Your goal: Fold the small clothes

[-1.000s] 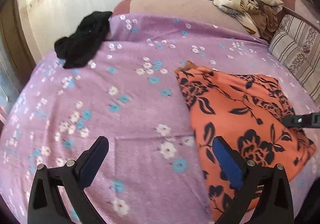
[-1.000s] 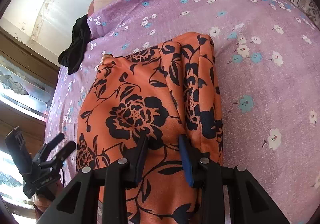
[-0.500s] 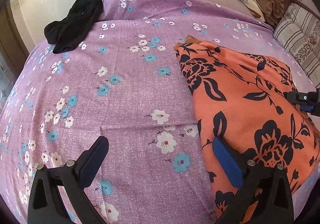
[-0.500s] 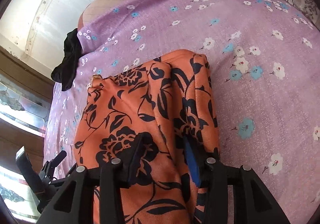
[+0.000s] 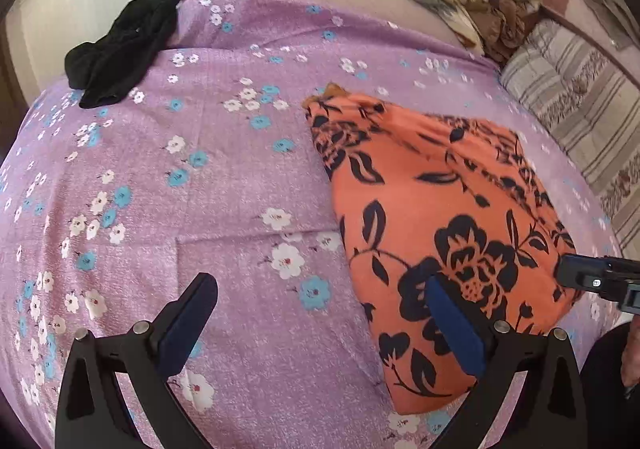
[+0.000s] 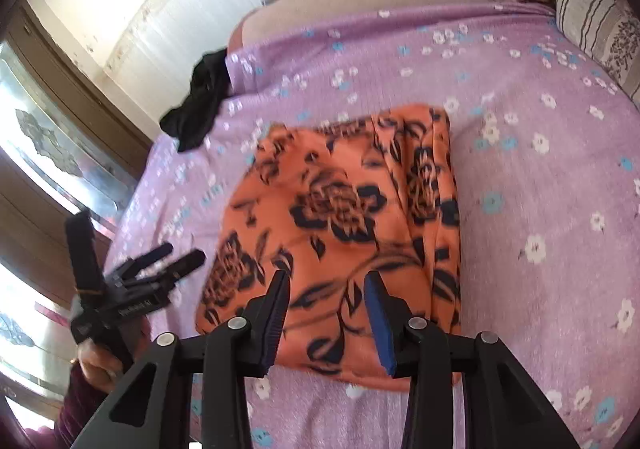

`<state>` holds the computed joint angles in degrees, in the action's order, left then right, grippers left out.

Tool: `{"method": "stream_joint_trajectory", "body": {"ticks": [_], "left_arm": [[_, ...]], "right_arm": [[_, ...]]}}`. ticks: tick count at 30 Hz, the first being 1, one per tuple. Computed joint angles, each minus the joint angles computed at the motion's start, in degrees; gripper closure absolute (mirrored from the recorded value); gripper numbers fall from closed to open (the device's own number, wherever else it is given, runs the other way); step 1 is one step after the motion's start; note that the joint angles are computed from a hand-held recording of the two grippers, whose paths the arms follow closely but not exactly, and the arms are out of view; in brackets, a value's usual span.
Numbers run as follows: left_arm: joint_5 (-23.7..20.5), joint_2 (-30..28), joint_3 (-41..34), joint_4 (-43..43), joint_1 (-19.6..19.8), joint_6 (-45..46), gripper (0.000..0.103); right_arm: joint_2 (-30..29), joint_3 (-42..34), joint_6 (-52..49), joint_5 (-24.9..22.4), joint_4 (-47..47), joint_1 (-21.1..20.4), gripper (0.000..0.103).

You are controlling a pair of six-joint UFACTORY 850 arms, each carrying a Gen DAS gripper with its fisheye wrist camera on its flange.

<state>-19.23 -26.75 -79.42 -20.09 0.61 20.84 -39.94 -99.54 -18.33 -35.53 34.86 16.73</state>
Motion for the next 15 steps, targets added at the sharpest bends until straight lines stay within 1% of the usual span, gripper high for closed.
{"method": "stream_joint_trajectory", "body": {"ticks": [1, 2, 3, 4, 6, 8, 10, 13, 14, 15], "left_arm": [[0.29, -0.04, 0.30, 4.13, -0.69, -2.92, 0.000], [1.80, 0.32, 1.07, 6.47, -1.13, -4.87, 0.000], [2.31, 0.49, 1.30, 6.41, -1.17, -4.76, 0.000], [1.54, 0.32, 0.88, 6.00, -1.03, -4.37, 0.000], [-0.04, -0.11, 0.18, 1.77, -0.36, -1.05, 0.000], [-1.20, -0.45, -0.18, -1.50, 0.17, 0.84, 0.000], [-1.28, -0.51, -0.27, -1.40, 0.15, 0.48, 0.000], [-0.13, -0.21, 0.15, 1.46, -0.30, -1.33, 0.000], [0.10, -0.09, 0.26, 2.23, -0.39, -1.89, 0.000], [0.18, -0.08, 0.25, 2.72, -0.45, -2.25, 0.000]], "right_arm": [[-1.21, -1.18, 3.40, -1.13, -4.02, 0.57, 0.064], [-1.25, -1.26, 4.40, -0.45, -5.96, 1.00, 0.063], [-1.21, -1.48, 3.01, -0.46, -5.69, 1.02, 0.063], [-1.25, -1.56, 1.44, -0.82, -4.41, 0.83, 0.060], [-1.33, -1.20, -0.49, -1.11, -1.37, 0.41, 0.055], [-1.62, -1.59, -1.76, -1.36, -0.80, 0.35, 0.053], [-1.66, -1.64, -3.20, -1.33, -0.70, 0.58, 0.045], [-1.16, -1.37, -2.16, -0.51, -3.14, 1.30, 0.044], [-0.73, -0.94, -2.72, -0.03, -1.97, 1.24, 0.044], [0.19, 0.21, -5.10, 1.32, 0.94, 1.01, 0.048]]}}
